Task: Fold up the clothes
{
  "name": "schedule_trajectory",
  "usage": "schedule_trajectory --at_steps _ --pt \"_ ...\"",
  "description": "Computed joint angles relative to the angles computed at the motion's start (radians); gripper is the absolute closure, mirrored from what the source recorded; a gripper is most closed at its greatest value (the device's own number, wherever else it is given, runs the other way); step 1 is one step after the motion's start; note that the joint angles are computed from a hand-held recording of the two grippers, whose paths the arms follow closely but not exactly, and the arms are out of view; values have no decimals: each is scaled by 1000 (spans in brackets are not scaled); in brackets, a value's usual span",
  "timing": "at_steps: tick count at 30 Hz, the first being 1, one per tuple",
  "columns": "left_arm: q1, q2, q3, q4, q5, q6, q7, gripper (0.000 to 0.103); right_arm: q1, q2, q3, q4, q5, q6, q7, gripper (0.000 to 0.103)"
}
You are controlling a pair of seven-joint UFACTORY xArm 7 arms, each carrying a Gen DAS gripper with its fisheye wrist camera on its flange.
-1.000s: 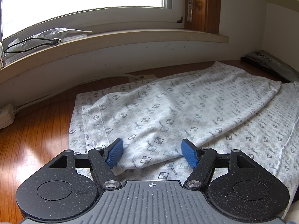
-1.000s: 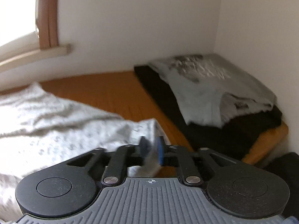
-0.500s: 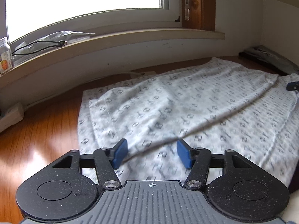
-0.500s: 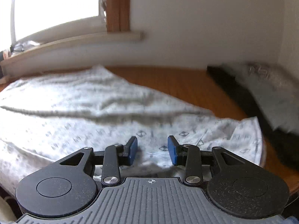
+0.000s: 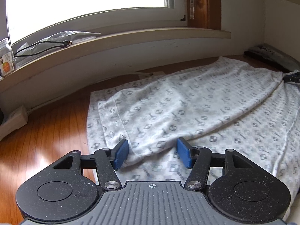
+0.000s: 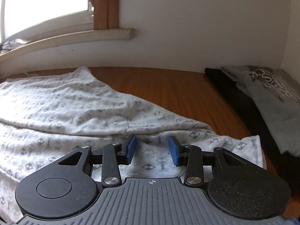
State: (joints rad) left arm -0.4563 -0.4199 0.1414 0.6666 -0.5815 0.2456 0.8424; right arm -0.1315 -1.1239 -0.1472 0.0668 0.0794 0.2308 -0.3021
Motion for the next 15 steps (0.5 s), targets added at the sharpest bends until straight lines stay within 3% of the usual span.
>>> schedule_trajectory --at_steps 7,15 --pt "9 96 -5 82 -24 -5 26 41 26 213 3 92 0 -100 8 65" --pt "100 291 -76 282 -40 36 34 40 99 499 -29 237 11 -244 22 64"
